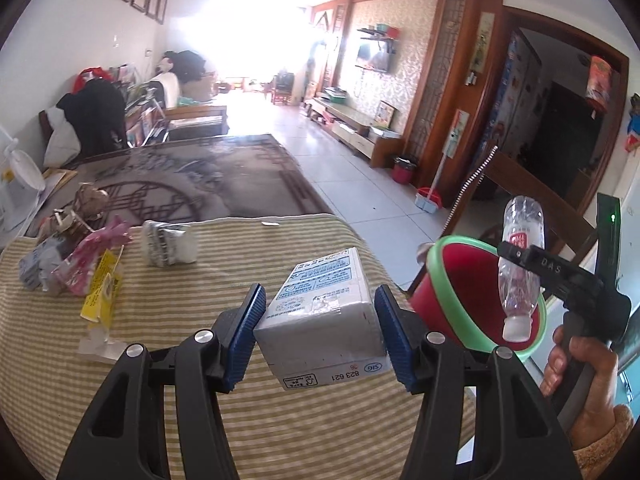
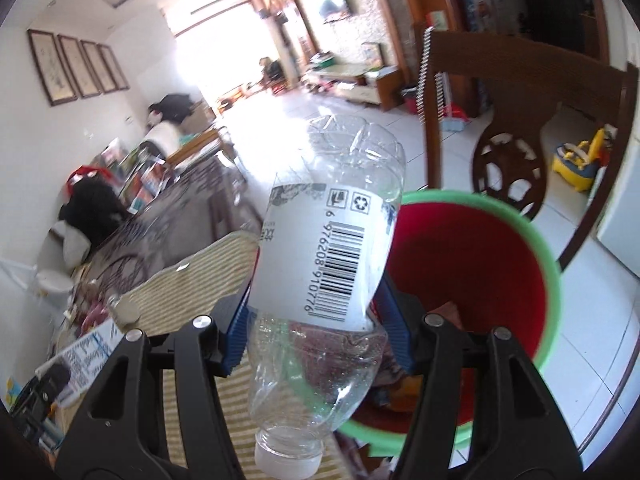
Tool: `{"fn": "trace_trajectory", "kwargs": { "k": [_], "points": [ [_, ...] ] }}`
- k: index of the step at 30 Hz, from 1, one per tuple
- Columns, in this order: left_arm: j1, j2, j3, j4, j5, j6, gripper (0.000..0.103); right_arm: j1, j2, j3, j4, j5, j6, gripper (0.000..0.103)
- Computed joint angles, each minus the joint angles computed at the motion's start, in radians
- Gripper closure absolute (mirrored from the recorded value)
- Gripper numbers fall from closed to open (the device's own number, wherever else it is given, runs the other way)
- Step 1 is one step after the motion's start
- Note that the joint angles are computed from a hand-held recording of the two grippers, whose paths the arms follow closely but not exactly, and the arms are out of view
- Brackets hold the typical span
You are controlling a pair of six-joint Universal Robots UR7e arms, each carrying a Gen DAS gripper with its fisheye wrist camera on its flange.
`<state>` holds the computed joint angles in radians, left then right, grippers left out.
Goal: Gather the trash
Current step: 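Drop the bottle into the red bucket with the right tool while the left tool carries the white box there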
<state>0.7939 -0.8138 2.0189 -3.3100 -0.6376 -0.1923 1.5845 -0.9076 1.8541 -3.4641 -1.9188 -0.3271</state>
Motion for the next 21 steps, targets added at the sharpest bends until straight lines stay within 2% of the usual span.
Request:
{"fn": "trace_trajectory", "kwargs": {
  "k": [5,19,21],
  "points": [
    [-0.003,0.015,-0.018,0.014,-0.019,0.000,0.049,0.009,0.021,-0.010,-0.056,-0.055,-0.017,0.047],
    [0.013,0.018,-0.022,0.030,-0.062,0.000,0.049,0.013,0.036,-0.026,-0.067,-0.113,-0.017,0.047],
    [0.014,0.020,-0.024,0.030,-0.067,0.002,0.049,0.014,0.042,-0.030,-0.085,-0.133,-0.013,0.035]
  ]
}}
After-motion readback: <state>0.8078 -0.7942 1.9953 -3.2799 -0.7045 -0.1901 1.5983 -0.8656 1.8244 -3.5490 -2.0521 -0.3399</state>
